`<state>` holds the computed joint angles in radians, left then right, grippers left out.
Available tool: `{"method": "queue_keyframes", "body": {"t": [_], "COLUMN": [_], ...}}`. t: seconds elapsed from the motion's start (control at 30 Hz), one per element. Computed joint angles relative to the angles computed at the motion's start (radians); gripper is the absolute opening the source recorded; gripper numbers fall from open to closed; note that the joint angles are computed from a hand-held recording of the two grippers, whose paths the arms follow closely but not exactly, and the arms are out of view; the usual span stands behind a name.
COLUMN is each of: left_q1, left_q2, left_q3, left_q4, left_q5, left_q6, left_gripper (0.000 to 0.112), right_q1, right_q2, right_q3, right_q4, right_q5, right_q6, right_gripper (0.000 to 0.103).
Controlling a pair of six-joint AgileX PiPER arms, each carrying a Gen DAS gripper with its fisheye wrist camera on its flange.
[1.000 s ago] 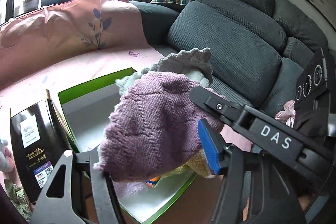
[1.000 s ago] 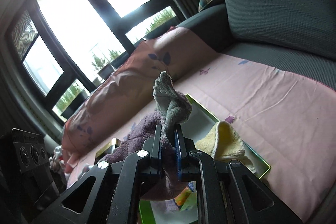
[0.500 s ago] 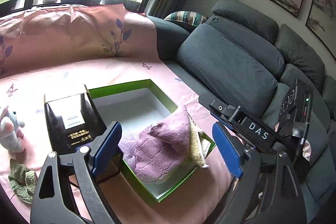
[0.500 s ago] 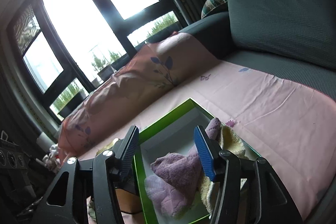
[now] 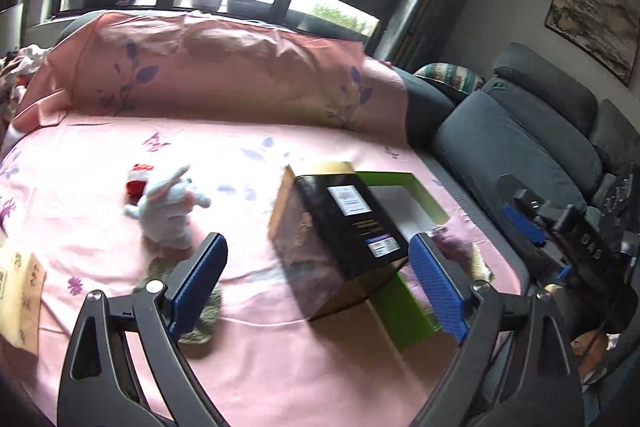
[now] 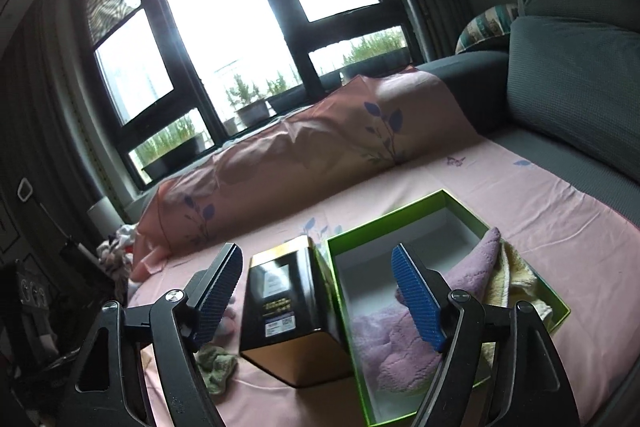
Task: Organize soft objects
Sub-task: 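Move the right gripper back over the green knit cloth, then close the right gripper on the green knit cloth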
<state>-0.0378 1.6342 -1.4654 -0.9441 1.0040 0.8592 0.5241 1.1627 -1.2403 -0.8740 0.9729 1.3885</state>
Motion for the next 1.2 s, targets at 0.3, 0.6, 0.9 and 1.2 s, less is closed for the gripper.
{"method": "queue_keyframes", "body": {"t": [0.3, 0.6, 0.9, 1.2], "left_q1": [0.155, 0.150, 0.135, 0.126], "left_q2": [0.131, 0.272, 0.348, 0.337], "left_q3": [0.017, -0.037, -0.069, -0.035], "left_q4": [0.044, 0.165, 0.209, 0.147], "left_q5": [-0.009, -0.051, -0.053, -0.064], "left_q6": [-0.020, -0.138, -0.247, -0.217], "left_gripper": [0.091, 0.076, 0.052, 0.006], "right_q1": [0.010, -0.014, -0.055, -0.095], "right_q2": [0.205, 0.572, 0.805, 0.819], "right_q3": [-0.167, -0.414, -0.598, -0.543], "right_q4": [0.425, 0.670, 0.691, 0.832], "right_q5": [-0.270, -0.146, -0.006, -0.046], "right_q6": [-0.343, -0.530, -0.550, -0.625], "right_gripper": [0.078, 0.069, 0.045, 0.012]}}
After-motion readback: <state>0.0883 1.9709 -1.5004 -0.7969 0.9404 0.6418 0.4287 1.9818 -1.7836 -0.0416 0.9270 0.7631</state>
